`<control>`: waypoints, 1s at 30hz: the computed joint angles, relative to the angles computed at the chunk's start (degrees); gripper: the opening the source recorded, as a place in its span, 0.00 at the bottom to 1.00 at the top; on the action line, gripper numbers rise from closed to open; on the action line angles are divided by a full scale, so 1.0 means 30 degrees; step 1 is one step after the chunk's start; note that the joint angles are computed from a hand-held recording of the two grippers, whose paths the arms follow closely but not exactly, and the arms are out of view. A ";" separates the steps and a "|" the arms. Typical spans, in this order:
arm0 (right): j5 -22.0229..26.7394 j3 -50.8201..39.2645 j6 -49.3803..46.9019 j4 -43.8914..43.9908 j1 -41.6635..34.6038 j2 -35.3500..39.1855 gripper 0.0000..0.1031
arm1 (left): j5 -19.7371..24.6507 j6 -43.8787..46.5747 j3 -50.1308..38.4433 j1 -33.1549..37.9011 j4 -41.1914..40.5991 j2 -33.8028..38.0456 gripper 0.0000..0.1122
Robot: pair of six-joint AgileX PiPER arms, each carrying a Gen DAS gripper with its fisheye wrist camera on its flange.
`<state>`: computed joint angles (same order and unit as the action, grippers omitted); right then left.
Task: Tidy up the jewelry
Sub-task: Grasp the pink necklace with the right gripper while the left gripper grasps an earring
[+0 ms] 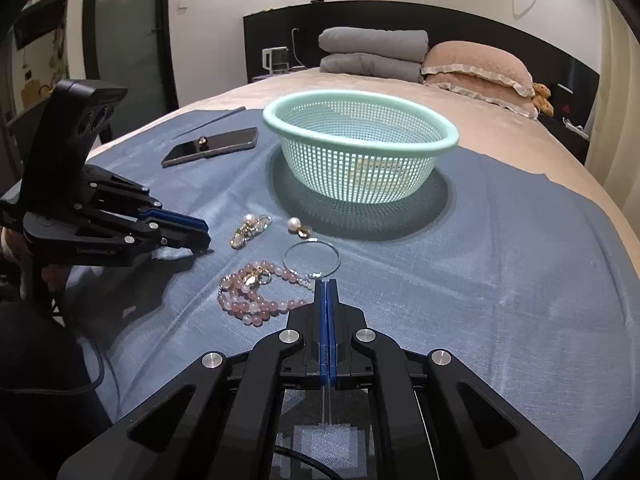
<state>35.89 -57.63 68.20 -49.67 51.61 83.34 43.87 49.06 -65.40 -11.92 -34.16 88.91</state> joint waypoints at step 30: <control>0.0507 -0.0645 -0.2104 0.3310 -0.0509 0.0523 0.05 | 0.1022 0.0218 -0.1126 0.1256 -0.0332 -0.0507 0.08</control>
